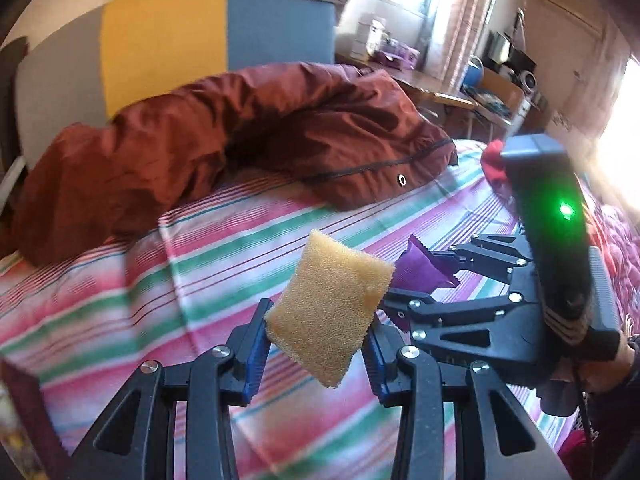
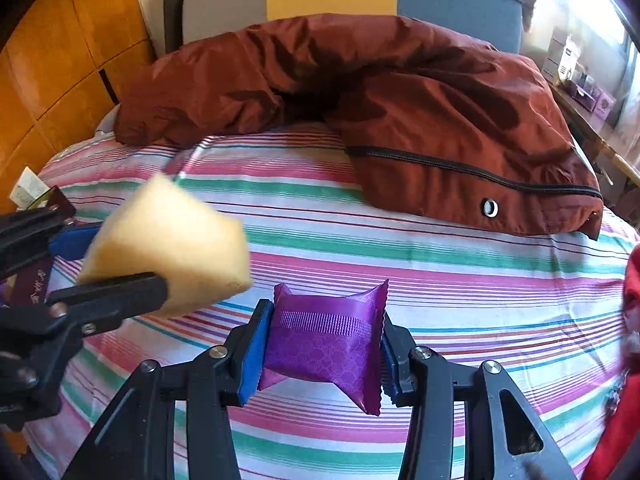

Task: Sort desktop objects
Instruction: 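Grasp the purple packet with the right gripper while the left gripper grasps the cream sponge, then carry the cream sponge and purple packet over the gold tray with both grippers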

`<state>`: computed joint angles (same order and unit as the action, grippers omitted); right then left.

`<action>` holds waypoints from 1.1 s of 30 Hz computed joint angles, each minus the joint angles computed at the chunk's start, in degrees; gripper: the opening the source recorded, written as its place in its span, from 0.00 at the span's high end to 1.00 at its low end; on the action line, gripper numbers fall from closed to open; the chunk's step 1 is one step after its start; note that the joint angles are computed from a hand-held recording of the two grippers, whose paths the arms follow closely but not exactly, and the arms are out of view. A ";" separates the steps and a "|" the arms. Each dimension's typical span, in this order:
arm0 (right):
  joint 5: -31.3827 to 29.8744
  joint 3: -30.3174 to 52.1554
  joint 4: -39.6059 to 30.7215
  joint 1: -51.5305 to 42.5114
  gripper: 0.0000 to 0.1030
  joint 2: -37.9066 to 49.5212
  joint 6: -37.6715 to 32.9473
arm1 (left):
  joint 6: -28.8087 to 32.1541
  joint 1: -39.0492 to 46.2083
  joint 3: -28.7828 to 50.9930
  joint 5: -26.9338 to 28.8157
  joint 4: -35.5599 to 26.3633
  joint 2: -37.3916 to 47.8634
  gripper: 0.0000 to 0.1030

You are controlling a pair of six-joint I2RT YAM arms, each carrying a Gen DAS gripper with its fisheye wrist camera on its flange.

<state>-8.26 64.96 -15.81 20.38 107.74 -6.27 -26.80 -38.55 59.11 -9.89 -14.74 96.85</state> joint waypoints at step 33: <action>5.51 -9.99 -1.72 27.57 0.54 -20.37 15.88 | -38.43 -23.86 -18.93 -34.82 -43.12 -48.77 0.60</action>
<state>-2.75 54.97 -17.53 47.95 87.37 9.61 -65.24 -62.41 40.19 -44.72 -57.86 48.07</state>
